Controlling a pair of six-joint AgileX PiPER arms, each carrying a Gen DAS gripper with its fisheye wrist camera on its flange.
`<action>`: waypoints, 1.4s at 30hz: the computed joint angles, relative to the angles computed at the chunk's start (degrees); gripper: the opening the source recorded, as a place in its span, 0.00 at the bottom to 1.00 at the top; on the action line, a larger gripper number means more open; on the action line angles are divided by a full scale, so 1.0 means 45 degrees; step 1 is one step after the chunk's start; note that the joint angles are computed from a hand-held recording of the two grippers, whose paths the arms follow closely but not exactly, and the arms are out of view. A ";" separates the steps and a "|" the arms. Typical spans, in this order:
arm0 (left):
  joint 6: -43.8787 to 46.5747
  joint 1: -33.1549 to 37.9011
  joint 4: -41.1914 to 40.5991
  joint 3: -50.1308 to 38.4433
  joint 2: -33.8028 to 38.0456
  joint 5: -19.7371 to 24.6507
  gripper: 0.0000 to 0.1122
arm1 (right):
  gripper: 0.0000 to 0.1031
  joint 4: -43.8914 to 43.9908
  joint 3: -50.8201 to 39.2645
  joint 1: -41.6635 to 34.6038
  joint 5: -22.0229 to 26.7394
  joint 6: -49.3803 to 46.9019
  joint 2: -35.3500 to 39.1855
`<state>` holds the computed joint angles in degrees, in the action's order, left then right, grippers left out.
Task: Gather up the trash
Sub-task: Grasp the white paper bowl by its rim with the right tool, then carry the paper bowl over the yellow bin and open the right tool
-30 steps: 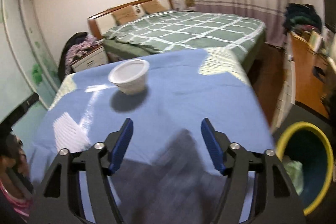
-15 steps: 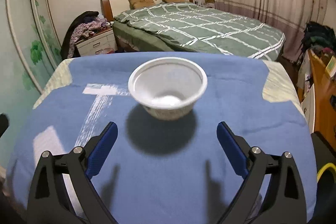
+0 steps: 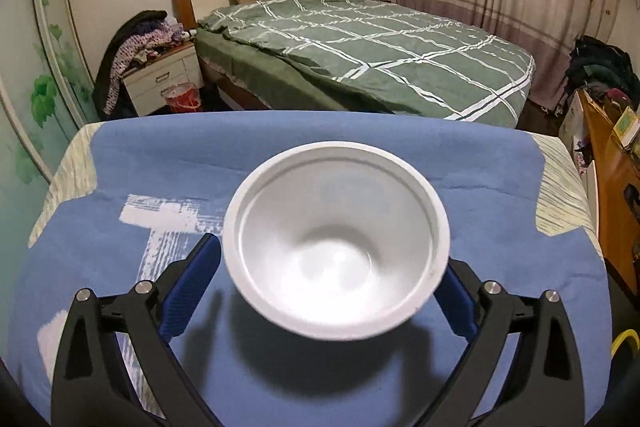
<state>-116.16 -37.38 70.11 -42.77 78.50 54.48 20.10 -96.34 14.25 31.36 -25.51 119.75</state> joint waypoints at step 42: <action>0.2716 -0.0283 -0.3056 -0.1740 0.2339 -0.1801 0.82 | 0.75 0.8032 0.5899 -1.1783 0.0992 -1.1044 -0.3963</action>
<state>-103.94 -38.65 56.36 -50.60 89.02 46.37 56.25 -69.80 -38.77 35.83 -75.21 101.92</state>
